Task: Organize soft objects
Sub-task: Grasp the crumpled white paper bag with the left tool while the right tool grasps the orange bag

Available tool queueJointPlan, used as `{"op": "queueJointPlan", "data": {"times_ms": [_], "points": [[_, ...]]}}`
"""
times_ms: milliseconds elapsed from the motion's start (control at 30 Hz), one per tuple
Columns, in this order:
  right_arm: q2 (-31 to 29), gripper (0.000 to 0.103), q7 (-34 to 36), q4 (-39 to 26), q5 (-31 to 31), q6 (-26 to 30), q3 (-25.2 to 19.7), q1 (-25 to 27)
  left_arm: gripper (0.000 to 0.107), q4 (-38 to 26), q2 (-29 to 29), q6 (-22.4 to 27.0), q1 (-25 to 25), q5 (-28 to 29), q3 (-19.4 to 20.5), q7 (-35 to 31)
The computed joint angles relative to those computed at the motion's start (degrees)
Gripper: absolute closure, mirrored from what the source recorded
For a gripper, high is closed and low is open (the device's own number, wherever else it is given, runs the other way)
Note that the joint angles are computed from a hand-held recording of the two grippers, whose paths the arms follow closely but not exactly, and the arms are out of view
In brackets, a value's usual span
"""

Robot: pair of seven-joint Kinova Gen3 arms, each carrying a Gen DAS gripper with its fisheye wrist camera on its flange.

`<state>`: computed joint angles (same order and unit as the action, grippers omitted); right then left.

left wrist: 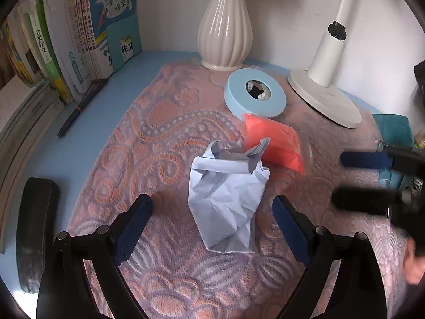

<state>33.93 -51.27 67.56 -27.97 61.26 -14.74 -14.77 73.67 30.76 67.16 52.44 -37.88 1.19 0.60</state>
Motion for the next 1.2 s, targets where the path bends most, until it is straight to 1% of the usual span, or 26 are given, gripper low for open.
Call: {"op": "queueJointPlan", "data": {"times_ms": [67,133,200,267,333,367,400,433,500,533,633,667,700,733,767,800,833,867,933,1033,1067,1100,1167,1200], "points": [[-0.14,0.032,-0.65,-0.6,2.3,-1.64,1.33,-1.37,0.017,0.71,-0.42,-0.68,-0.02,-0.06,-0.23,1.15],[0.74,0.033,-2.27,-2.63,4.89,-1.66,2.23,-3.39,0.017,1.65,-0.94,-1.6,-0.16,-0.2,-0.25,2.15],[1.11,0.033,-2.11,-3.02,6.0,-3.13,1.81,-4.32,0.017,1.69,-0.92,-1.49,-0.01,-0.49,-0.21,2.8],[1.75,0.033,-2.48,-3.58,7.88,-4.33,2.05,-5.99,0.018,0.5,-0.12,-0.05,-0.17,-0.34,0.05,1.89],[2.27,0.037,-2.19,-3.5,10.46,-5.65,2.79,-8.16,0.023,-2.36,1.68,2.92,-0.28,-0.03,0.37,-0.73],[2.43,0.039,-0.83,-3.05,11.87,-6.35,2.49,-8.78,0.026,-3.7,2.56,4.11,-0.13,0.07,0.34,-2.27],[2.08,0.04,0.15,-2.27,12.34,-7.5,1.75,-8.34,0.03,-4.14,2.9,4.37,0.55,0.06,-0.44,-2.87],[2.37,0.04,0.94,-2.4,12.26,-7.89,1.02,-7.78,0.033,-3.62,2.54,3.7,0.39,-0.31,-0.15,-2.55],[3.53,0.04,0.64,-4.24,11.77,-7.4,1.44,-7.98,0.036,-2.52,1.97,2.57,0.57,-0.34,-0.59,-1.82],[4.2,0.04,0.35,-5.03,11.94,-7.23,0.51,-7.5,0.038,-2.41,1.93,2.55,0.69,-0.4,-0.68,-1.62],[3.25,0.041,3.21,-2.56,11.45,-10.85,1.17,-8.67,0.043,-3.47,2.64,3.93,1.1,-0.7,-0.73,-2.28],[3.06,0.041,4.35,-2.1,10.67,-11.06,0.5,-8.05,0.044,-4.14,3.02,4.5,1.21,-0.8,-0.7,-2.89],[3.5,0.041,4.55,-2.34,10.4,-10.35,-1.23,-6.82,0.05,-4.6,3.3,4.72,1.4,-1.02,-0.71,-3.43],[3.86,0.048,3.82,-3.02,10.55,-9.12,-1.94,-6.3,0.055,-4.62,3.32,4.39,1.61,-1.33,-0.74,-3.82],[3.81,0.053,3.45,-2.96,10.44,-8.83,-1.59,-6.38,0.056,-5.02,3.56,4.67,1.74,-1.37,-0.82,-4.13],[3.14,0.059,4.01,-1.91,9.77,-9.47,-0.54,-6.78,0.06,-5.18,3.65,4.73,1.9,-1.46,-0.95,-4.25],[2.46,0.064,4.31,-0.55,9.53,-10.5,-0.55,-6.49,0.061,-5.2,3.66,4.69,2.04,-1.57,-1.06,-4.34],[1.88,0.066,4.1,0.56,9.4,-11.33,-0.44,-6.45,0.062,-5.34,3.76,4.84,2.09,-1.57,-1.11,-4.57],[0.88,0.072,1.98,1.61,9.47,-11.21,0.55,-6.48,0.062,-5.31,3.75,4.89,2.52,-1.94,-1.38,-4.41],[-1.52,0.072,-4.24,4.21,11.19,-11.93,3.29,-7.47,0.063,-3.55,2.75,3.19,2.73,-2.53,-1.45,-3.33],[-2.58,0.072,-5.93,5.48,11.91,-11.98,3.94,-7.34,0.063,-3.85,2.93,3.41,2.56,-2.35,-1.25,-3.63],[-3.58,0.072,-6.82,6.6,12.28,-11.2,4.34,-6.92,0.062,-4.21,3.14,3.53,2.25,-2.06,-0.98,-4.36],[-3.68,0.071,-6.06,6.88,11.43,-7.16,2.36,-3.96,0.058,-4.04,3.08,2.89,1.93,-1.74,-0.76,-5.12],[-3.67,0.068,-4.33,6.62,10.02,-4.95,1.74,-2.67,0.057,-3.89,2.96,2.69,1.91,-1.61,-0.85,-4.99]]}}
